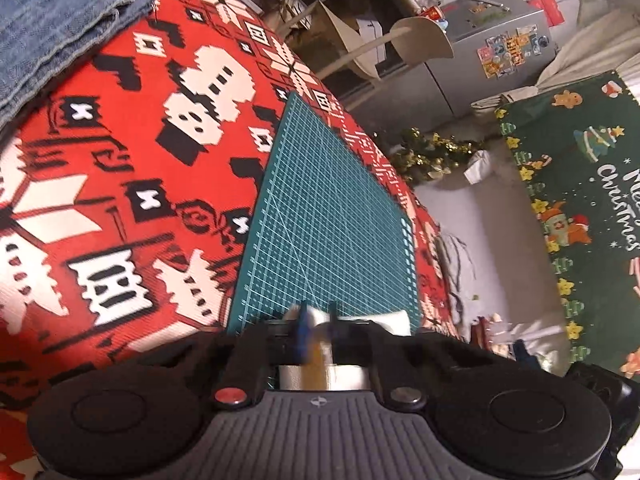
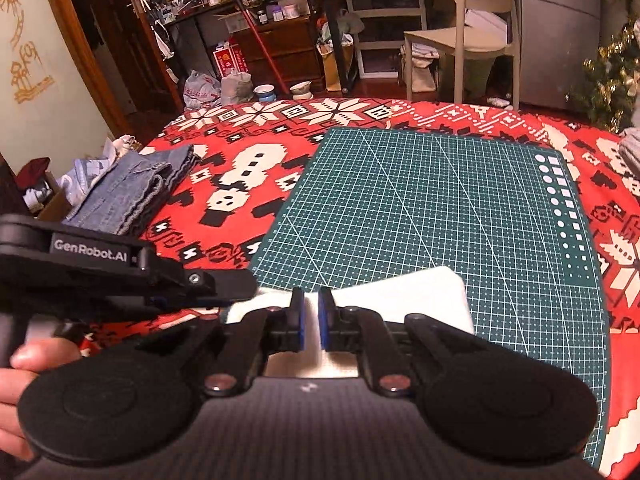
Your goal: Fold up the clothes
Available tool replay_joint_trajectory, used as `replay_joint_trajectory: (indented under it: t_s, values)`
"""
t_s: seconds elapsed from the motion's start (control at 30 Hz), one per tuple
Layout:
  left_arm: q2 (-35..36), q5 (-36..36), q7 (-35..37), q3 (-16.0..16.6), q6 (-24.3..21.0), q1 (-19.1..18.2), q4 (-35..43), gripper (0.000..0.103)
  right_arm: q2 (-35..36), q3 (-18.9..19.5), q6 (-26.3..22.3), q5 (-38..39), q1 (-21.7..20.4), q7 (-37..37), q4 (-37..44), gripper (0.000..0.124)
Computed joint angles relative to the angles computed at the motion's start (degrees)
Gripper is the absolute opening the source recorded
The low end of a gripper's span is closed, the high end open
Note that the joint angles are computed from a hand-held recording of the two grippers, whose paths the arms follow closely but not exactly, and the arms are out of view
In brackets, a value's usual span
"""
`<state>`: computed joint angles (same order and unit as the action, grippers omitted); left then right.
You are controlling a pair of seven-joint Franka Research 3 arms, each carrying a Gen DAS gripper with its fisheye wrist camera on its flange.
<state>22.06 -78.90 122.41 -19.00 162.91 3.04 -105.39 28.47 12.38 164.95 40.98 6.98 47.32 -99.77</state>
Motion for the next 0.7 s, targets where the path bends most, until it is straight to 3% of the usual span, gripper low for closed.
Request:
replay_joint_trajectory:
  t_s: [0.1,0.2,0.3,0.4,0.7]
  values:
    - [-0.4,-2.3,0.8,0.1,0.8,0.6,-0.5,0.0,0.1,0.4,2.0,0.2,0.1,-0.8,-0.7,0.009]
    - [-1.6,-7.0,4.8,0.3,0.6,1.1,-1.3,0.0,-0.5,0.5,0.5,0.2,-0.3,0.1,-0.4,0.01]
    - [-2.7,-10.3,7.8,1.6,-2.0,0.6,-2.0,0.0,-2.0,3.0,-1.6,4.2,-2.8,-3.7,-1.5,0.01]
    - [-3.4,-9.9,8.0,3.0,-3.1,-0.7,-2.1,0.0,-3.3,2.5,-4.1,6.2,-2.6,-6.4,-2.6,0.01]
    - [-8.3,-11.3,14.6,4.1,-3.1,-4.1,-5.3,0.002,-9.5,0.6,-3.6,15.2,-1.7,-13.6,-8.3,0.01]
